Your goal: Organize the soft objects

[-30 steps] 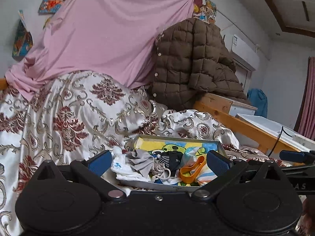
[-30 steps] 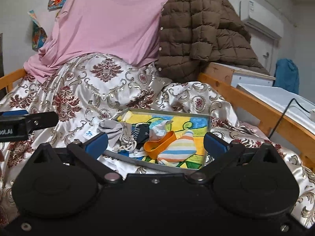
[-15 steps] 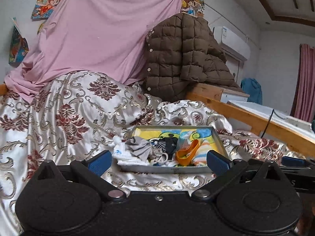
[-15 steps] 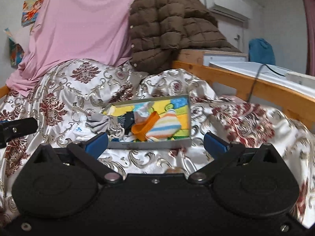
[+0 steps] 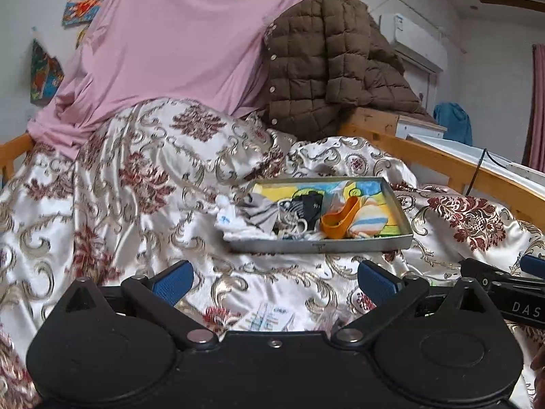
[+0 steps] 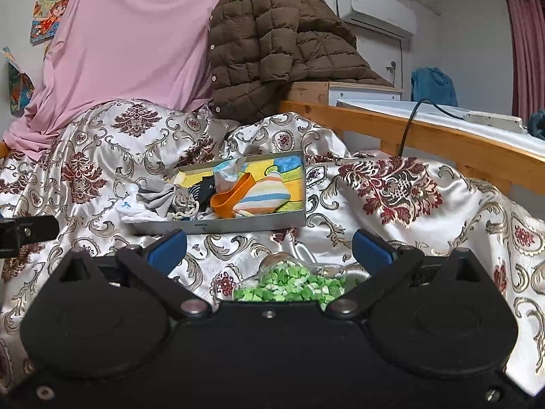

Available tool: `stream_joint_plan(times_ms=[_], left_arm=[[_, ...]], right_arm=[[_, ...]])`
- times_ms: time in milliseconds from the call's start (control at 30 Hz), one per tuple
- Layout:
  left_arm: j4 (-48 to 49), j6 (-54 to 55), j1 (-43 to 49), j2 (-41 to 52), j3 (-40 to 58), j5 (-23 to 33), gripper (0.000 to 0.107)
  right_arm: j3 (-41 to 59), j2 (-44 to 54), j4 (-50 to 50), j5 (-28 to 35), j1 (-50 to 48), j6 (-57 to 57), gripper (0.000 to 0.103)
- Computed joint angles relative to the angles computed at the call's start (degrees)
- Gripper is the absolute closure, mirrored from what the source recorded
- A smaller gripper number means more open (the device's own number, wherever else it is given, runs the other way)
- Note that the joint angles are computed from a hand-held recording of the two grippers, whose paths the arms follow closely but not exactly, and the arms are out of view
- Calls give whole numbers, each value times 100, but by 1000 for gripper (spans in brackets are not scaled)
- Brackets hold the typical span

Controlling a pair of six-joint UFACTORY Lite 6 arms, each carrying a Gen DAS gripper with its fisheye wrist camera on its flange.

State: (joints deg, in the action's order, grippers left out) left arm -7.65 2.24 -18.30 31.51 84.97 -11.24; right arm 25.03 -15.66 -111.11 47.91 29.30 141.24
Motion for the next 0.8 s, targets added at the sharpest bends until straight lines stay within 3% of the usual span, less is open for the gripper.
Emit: stream_joint_plan(times_ms=[167, 333, 800], left_arm=[[-1331, 960, -116, -179, -441, -270, 5], [-2067, 1597, -243, -457, -948, -506, 5], [-879, 407, -155, -993, -1931, -609, 5]], right_arm=[[-462, -362, 317, 121, 330, 61, 1], [-733, -604, 851, 248, 696, 29, 1], [-1136, -973, 2219, 1077, 1936, -166, 1]])
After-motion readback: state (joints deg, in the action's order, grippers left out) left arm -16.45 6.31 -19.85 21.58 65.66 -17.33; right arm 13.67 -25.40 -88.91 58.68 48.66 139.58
